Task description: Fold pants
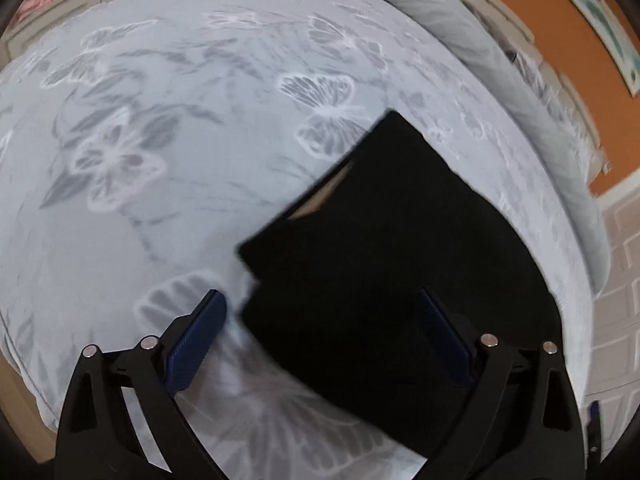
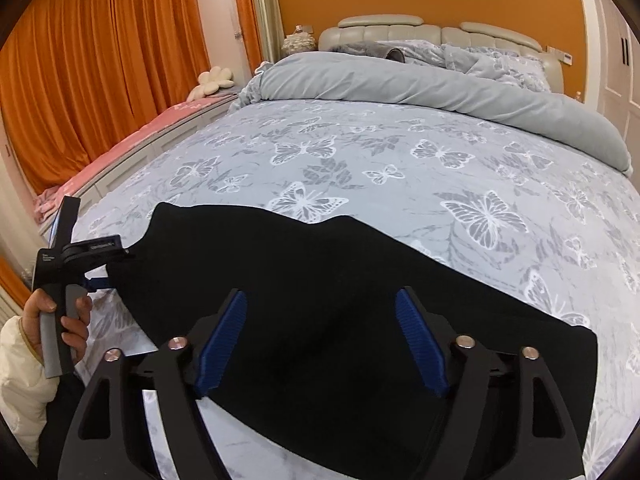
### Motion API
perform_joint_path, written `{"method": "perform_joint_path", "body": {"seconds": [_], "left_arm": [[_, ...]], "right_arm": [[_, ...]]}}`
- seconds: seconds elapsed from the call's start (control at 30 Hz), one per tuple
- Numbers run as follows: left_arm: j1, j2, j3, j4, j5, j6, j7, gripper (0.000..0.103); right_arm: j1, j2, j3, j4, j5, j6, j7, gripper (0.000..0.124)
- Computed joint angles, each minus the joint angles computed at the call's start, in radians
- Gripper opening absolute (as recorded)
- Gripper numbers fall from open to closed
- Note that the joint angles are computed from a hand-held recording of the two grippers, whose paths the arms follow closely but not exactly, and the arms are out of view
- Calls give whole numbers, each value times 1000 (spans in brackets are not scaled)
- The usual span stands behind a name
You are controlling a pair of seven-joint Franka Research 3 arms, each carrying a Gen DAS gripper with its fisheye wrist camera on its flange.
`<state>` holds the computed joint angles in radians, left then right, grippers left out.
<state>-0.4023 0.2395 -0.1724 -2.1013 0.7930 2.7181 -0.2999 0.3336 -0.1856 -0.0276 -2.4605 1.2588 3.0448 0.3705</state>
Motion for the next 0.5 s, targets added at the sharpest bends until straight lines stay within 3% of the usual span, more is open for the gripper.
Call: {"method": "perform_joint_path", "body": {"seconds": [0.07,0.1,0.13,0.33,0.43,0.5], "left_arm": [[-12,27,0,52,15,-40,44,37],[-5,33,2,58,28,2,45,29],[-6,28,5,58,24,4,47,26],[-109,15,6,204,277,-198,-44,21],[-152,9,-31,284,393,-243,-8,21],[-203,53,-60,388,461,-279,68,21]], "right_arm": [[-7,7,6,1,-24,14,29,77],[-13,11,8,0,-45,19,53,77],[-18,14,8,-1,-66,23,78,77],[-91,17,-4,-25,-289,48,338,77],[-243,11,56,-63,-545,75,603,77],[-316,-1,55,-75,-628,64,710,77]]}}
